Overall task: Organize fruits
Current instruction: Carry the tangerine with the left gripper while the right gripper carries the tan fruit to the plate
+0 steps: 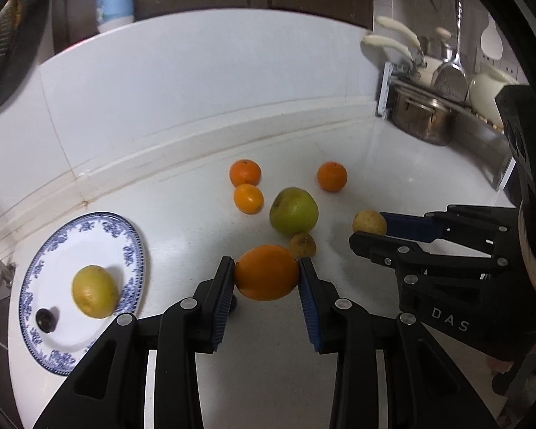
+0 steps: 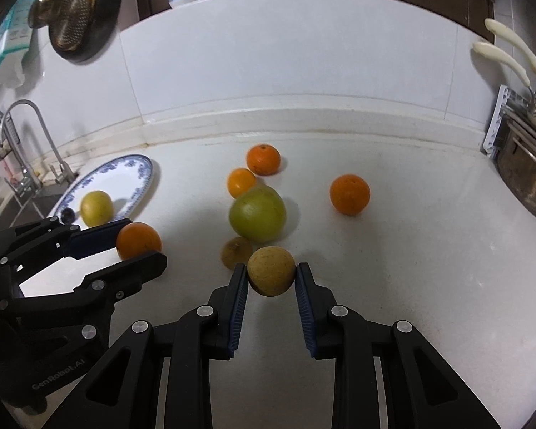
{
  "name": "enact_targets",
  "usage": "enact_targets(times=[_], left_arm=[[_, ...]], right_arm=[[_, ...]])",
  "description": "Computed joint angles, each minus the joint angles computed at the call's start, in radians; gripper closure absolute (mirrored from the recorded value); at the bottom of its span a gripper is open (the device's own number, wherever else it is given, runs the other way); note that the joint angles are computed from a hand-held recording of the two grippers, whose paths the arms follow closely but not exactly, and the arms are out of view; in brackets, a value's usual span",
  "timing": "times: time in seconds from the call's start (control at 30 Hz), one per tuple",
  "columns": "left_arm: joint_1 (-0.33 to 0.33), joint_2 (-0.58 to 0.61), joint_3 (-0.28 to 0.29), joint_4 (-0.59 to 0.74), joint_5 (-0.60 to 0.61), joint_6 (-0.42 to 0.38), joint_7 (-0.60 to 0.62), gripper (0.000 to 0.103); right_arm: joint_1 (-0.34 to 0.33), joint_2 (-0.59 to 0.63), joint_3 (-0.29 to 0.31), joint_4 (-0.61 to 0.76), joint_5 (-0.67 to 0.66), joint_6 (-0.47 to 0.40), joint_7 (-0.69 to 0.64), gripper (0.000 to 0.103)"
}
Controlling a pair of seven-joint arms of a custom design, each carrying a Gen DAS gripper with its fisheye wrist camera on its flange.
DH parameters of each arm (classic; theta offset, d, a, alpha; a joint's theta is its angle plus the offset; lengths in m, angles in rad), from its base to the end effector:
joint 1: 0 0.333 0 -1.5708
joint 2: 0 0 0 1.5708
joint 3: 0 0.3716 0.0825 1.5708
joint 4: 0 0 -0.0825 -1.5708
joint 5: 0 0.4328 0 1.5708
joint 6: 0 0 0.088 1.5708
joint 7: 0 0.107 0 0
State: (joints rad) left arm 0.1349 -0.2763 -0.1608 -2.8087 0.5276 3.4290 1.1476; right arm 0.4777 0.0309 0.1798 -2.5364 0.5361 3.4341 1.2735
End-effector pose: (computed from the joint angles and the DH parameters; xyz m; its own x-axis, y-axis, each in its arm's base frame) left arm 0.4180 -0.0688 0.3943 -0.1835 -0.9829 -0.0150 -0.6413 0.1313 -0.7559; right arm 0.4503 0.2730 0.3723 0.3890 -0.9187 -0.0689 -0.6380 -0.2148 -0.7394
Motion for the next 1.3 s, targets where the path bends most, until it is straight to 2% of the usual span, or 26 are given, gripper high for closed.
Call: enact_targets(times=[0.1, 0.2, 0.53, 0.93, 1.2, 1.3], left_arm=[[-0.015, -0.036, 0.036, -0.02, 0.012, 0.011, -0.021, 0.068], [0.005, -0.076, 0.033, -0.042, 0.007, 0.022, -0.027, 0.068], [0.008, -0.208, 0.134, -0.112, 0.064, 0.037, -0.064, 0.068], [-0.001, -0.317, 0.317, -0.16, 0.176, 0.028, -0.05, 0.068], [-0.003, -0.313, 0.431, -0.15, 0.249, 0.037, -0.024, 0.068], [-0.017, -0.296, 0.492, -0.135, 0.293, 0.042, -0.021, 0.068]], right_arm=[[0.013, -0.019, 0.006, -0.01, 0.02, 0.01, -0.015, 0.075], [0.031, -0.036, 0.014, -0.015, 0.06, 0.023, -0.048, 0.075], [0.08, -0.068, 0.039, -0.007, 0.078, 0.061, -0.07, 0.075], [0.145, -0.05, 0.08, 0.051, 0.164, 0.098, -0.157, 0.075], [0.194, 0.006, 0.09, 0.135, 0.265, 0.107, -0.246, 0.075], [0.219, 0.033, 0.088, 0.179, 0.329, 0.109, -0.304, 0.075]])
